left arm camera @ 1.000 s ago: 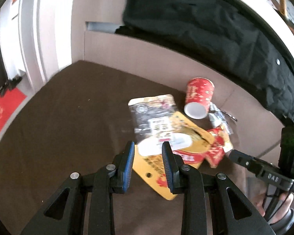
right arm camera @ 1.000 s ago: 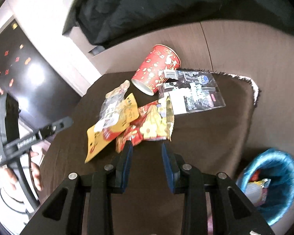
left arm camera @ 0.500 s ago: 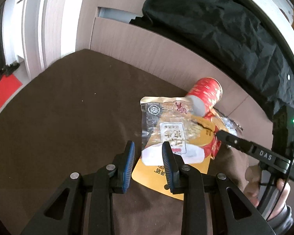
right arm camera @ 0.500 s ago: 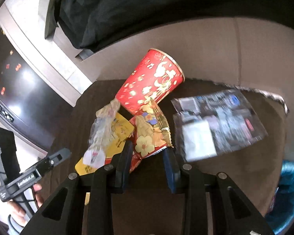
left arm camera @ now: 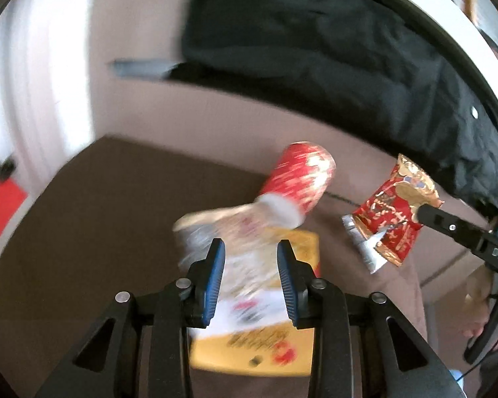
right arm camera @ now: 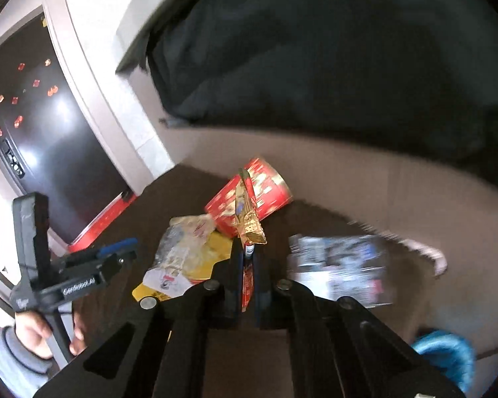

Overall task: Collect trash
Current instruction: 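Grasp the red paper cup with the left tool while the right tool grasps a gold wrapper, then carry the red cup and gold wrapper over the blue bin and release both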

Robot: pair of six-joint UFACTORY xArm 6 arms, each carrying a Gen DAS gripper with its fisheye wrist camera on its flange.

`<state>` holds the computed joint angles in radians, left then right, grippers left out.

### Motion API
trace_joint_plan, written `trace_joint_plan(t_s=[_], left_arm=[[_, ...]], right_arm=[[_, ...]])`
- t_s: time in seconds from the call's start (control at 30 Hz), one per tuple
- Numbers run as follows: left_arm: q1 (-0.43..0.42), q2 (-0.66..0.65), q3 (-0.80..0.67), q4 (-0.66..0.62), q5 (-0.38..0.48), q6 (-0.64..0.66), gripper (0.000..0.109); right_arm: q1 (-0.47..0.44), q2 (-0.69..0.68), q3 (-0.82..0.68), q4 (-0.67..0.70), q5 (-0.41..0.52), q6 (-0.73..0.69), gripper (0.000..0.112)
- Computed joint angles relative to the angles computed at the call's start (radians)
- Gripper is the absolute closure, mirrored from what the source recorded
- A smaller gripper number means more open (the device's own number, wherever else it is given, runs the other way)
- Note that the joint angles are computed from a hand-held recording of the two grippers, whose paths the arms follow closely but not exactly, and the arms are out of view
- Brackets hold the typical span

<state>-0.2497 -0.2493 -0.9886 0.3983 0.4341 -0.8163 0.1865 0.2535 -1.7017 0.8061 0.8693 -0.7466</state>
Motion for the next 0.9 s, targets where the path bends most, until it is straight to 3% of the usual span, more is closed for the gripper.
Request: trace_joint_plan(t_s=[0.1, 0.17, 0.33, 0.43, 0.53, 0.73, 0.9], left_arm=[[-0.012, 0.132, -0.167, -0.048, 0.063, 0.130, 0.075], [-0.009, 0.240, -0.314, -0.155, 0.148, 0.268, 0.074], [-0.003, 0.436, -0.605, -0.215, 0.353, 0.395, 0.073], [-0.015, 0.540, -0.765, -0.205, 0.483, 0.453, 0.057], [-0.031, 0.633, -0.909, -0.180, 0.602, 0.490, 0.051], [0.002, 0.676, -0.970, -0.295, 0.615, 0.439, 0.050], [-0.017, 0.538, -0.764, -0.171, 0.469, 0.302, 0.055]], right_arm=[[-0.044, -0.013, -0.004, 0.010, 0.023, -0.027, 0.109], [-0.079, -0.021, -0.001, 0.006, 0.058, -0.044, 0.109], [-0.135, -0.052, 0.057, -0.008, 0.068, -0.117, 0.108], [-0.159, -0.043, 0.060, -0.014, 0.084, -0.131, 0.108], [-0.177, -0.030, 0.059, -0.010, 0.101, -0.147, 0.108], [-0.186, -0.029, 0.072, 0.022, 0.109, -0.163, 0.108], [-0.188, -0.057, 0.099, 0.056, 0.109, -0.176, 0.108]])
